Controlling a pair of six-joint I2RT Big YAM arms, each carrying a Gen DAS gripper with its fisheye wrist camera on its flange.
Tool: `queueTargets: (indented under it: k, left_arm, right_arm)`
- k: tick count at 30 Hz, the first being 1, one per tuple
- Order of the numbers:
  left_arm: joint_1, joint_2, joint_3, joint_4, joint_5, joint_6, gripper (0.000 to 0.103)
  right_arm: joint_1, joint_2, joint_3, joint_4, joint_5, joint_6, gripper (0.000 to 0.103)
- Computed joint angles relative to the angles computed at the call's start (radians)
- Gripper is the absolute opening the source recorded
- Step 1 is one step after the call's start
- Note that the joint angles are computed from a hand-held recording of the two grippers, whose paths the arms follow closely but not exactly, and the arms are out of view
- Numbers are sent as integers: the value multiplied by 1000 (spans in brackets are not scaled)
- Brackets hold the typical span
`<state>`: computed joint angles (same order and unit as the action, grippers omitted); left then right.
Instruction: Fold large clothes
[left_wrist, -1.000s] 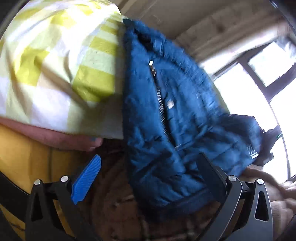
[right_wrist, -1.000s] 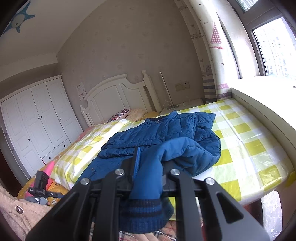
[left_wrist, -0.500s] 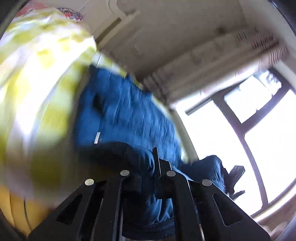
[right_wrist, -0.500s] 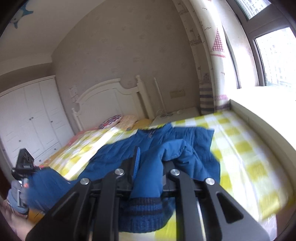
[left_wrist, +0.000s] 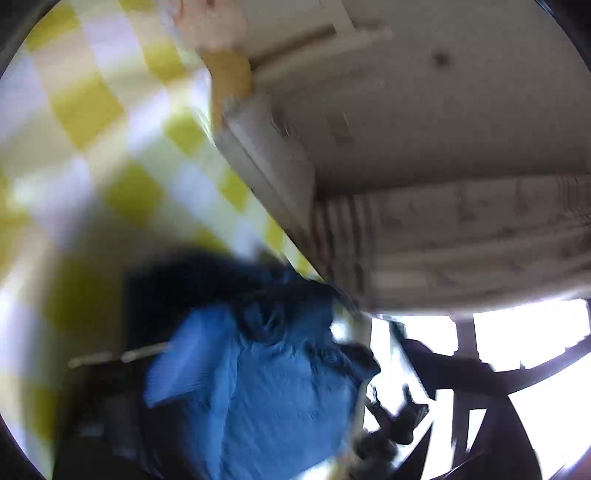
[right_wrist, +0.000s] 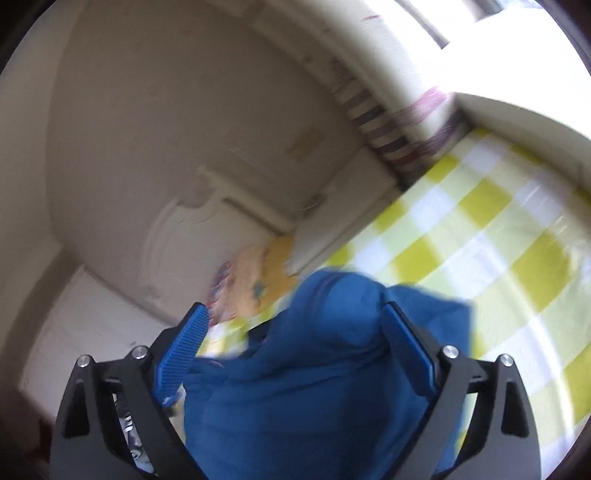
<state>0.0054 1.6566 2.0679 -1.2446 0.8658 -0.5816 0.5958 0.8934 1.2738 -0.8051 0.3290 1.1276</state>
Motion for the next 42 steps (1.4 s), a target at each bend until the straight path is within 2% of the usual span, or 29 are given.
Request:
queueTargets:
  k: [2, 4, 6, 7, 9, 11, 13, 15, 18, 19, 21, 22, 23, 24, 25, 26, 27, 28, 29, 30, 32, 34, 36, 37, 38, 39, 40, 42]
  left_arm:
    - [-16, 25, 60, -67, -153, 144, 99]
    - [-32, 31, 76, -104, -225, 256, 99]
    - [-48, 33, 69, -130, -246, 359, 99]
    - [-60, 44, 75, -166, -253, 413, 99]
    - [-77, 62, 88, -220, -267, 477, 99]
    - [-85, 95, 119, -279, -250, 526, 99]
    - [-93, 122, 137, -311, -242, 543, 99]
    - [-100, 155, 164, -328, -212, 560, 99]
    - [-116, 192, 175, -303, -178, 541, 99]
    - [-123, 198, 173, -297, -181, 531, 97]
    - [-150, 206, 139, -240, -227, 498, 61]
    - [-156, 169, 77, -169, -268, 485, 33]
    - [-156, 144, 42, -129, -266, 484, 20]
    - [-152, 92, -16, -67, -255, 491, 14]
    - [-146, 39, -67, -17, -235, 491, 12]
    - [-135, -24, -118, 30, -202, 491, 12]
    - [-130, -57, -129, 48, -195, 508, 12]
    - [-130, -65, -106, 37, -203, 530, 12]
    - [-132, -46, -50, -4, -210, 549, 12]
    - [-139, 6, 57, -58, -226, 556, 12]
    - [-165, 118, 241, -140, -306, 551, 12]
    - [-196, 244, 411, -216, -403, 534, 12]
    - [-225, 373, 541, -297, -478, 513, 12]
    - [-241, 401, 549, -316, -539, 531, 15]
    - [-252, 399, 506, -305, -566, 544, 31]
    - [-251, 377, 419, -268, -555, 535, 38]
    - [-239, 335, 334, -193, -531, 502, 41]
    - [-211, 307, 274, -146, -483, 457, 46]
  right_arm:
    - [-19, 27, 33, -89, 15, -55, 94]
    - [-35, 59, 63, -168, 9, -111, 94]
    - [-55, 90, 86, -224, -20, -165, 94]
    - [-60, 101, 93, -243, -31, -187, 94]
    - [-74, 140, 128, -295, -52, -249, 93]
    - [-73, 176, 163, -338, -58, -294, 93]
    - [-75, 212, 200, -381, -63, -328, 93]
    - [-90, 235, 215, -392, -90, -348, 93]
    - [-116, 274, 227, -404, -154, -365, 92]
    - [-119, 282, 224, -400, -168, -371, 87]
    - [-109, 287, 205, -375, -173, -387, 44]
    - [-90, 277, 196, -355, -139, -401, 32]
    - [-65, 261, 189, -335, -106, -420, 13]
    - [-11, 232, 189, -314, -21, -446, 11]
    - [28, 211, 193, -300, 29, -462, 10]
    - [75, 193, 213, -303, 87, -472, 9]
    - [114, 192, 253, -325, 143, -488, 9]
    - [126, 199, 287, -337, 168, -510, 9]
    - [119, 215, 332, -352, 177, -535, 9]
    - [78, 245, 387, -373, 147, -556, 9]
    - [-10, 310, 448, -397, 90, -576, 9]
    - [-96, 379, 460, -410, 20, -559, 9]
    - [-151, 453, 448, -460, -28, -536, 11]
    - [-171, 475, 408, -463, -77, -509, 14]
    - [-184, 470, 347, -427, -126, -480, 21]
    - [-193, 435, 288, -356, -143, -470, 23]
    - [-199, 415, 262, -328, -152, -456, 24]
    - [-212, 385, 222, -294, -175, -425, 31]
